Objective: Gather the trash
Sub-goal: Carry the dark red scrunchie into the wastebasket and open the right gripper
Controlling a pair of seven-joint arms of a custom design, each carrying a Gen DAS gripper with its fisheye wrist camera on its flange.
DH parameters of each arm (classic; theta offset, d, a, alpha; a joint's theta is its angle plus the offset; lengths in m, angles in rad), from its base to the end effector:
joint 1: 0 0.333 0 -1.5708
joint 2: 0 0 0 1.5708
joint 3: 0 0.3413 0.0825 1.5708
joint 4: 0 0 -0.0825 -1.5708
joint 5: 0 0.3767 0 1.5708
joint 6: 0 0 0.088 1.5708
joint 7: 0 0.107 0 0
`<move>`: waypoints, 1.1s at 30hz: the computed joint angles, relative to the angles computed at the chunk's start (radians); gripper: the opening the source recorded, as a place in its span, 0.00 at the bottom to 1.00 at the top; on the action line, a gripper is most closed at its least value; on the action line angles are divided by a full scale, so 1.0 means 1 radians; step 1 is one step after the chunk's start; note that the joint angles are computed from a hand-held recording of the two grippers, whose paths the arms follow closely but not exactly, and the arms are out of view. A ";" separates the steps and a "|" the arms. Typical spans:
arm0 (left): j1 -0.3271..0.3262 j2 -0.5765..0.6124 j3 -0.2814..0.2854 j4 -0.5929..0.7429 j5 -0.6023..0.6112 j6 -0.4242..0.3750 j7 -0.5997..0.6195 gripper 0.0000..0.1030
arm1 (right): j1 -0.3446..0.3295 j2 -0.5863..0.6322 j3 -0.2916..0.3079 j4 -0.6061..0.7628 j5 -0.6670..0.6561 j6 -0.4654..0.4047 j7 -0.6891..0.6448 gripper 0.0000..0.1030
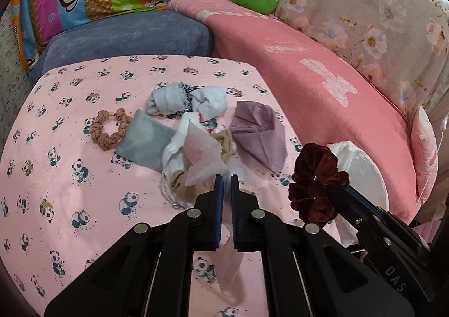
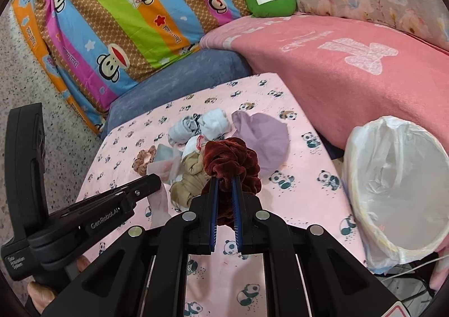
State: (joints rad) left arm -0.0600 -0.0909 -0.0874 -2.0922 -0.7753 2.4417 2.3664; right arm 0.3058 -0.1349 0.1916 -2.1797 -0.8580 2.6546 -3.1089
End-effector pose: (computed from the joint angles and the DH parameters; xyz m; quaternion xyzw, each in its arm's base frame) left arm 0.5470 -0.0838 0.5391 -0.4966 0.7899 -0.3564 0.0496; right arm 0.4610 0.2790 0.5360 -0.4864 0.7729 -0.2261 0.3390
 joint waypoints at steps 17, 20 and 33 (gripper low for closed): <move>-0.164 -0.076 -0.058 -0.034 -0.040 -0.013 0.111 0.05 | -0.153 -0.333 0.055 -0.270 0.032 -0.060 0.088 0.11; -0.190 -0.068 -0.077 -0.029 -0.030 -0.002 0.111 0.05 | -0.189 -0.391 0.060 -0.324 0.063 -0.060 0.078 0.11; -0.270 -0.039 -0.127 -0.017 0.015 0.072 0.092 0.07 | -0.317 -0.524 0.077 -0.472 0.188 -0.025 0.004 0.11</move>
State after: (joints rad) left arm -0.3298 -0.1295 -0.2140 -2.1090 -0.7606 2.5137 2.4586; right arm -0.0110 -0.6590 0.2689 -2.6512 -0.6695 2.6300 -3.1051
